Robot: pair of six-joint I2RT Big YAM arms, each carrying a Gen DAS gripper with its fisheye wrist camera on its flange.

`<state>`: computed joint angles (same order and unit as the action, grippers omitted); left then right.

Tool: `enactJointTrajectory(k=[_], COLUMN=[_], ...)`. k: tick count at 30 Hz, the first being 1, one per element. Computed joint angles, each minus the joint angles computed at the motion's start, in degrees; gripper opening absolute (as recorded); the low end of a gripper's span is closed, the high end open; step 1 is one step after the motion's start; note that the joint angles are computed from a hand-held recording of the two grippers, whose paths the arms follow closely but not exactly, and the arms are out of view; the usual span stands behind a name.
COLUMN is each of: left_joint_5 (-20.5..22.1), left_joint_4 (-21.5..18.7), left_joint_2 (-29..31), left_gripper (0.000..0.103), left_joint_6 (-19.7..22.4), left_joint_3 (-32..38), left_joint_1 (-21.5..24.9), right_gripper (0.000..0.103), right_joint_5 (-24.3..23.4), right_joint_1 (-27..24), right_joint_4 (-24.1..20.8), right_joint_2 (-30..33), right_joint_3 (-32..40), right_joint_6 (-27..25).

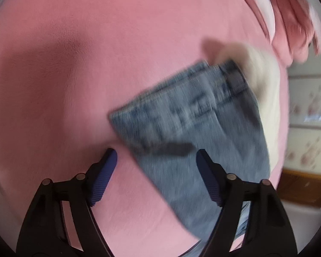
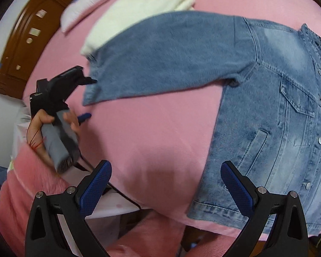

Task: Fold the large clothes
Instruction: 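Move the left tool to the jacket sleeve cuff and grasp it, then carry the sleeve cuff with the left tool across the jacket front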

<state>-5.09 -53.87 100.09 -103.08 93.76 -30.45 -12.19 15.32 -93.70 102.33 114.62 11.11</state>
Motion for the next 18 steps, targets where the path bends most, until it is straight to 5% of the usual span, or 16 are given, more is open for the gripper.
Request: enactJointTrajectory(k=[2,6,10,14,18], left_joint_5=[-2.9,-8.1,-11.3,-15.6,-22.6], left_joint_4=[3.6,2.1,4.0,-2.0,-14.0], left_joint_2=[-0.8,-0.1,0.4,2.9,11.4], left_gripper=[0.071,0.029,0.023,0.013,0.011], left_joint_6=[0.3,2.1,6.8,13.8,24.7], left_joint_3=[-2.2,-1.4,0.4,10.7,33.1], left_joint_1=[0.2,0.6,0.1,-1.4,-5.1], right_gripper=[0.103,0.103,0.103,0.103,0.103], right_joint_5=[-1.0,-3.9,-5.1,-6.9,-9.2], right_joint_1=[-0.2,-1.0,-2.8,-5.7,-10.1], right_joint_4=[1.7,6.6,11.1,14.0,17.8], right_joint_2=[-0.4,-1.8,-2.2,-4.0,-6.1], right_joint_3=[-1.9,-6.4,-11.4,-14.6,-17.1], right_joint_6=[2.1,7.3,10.5,10.9,10.7])
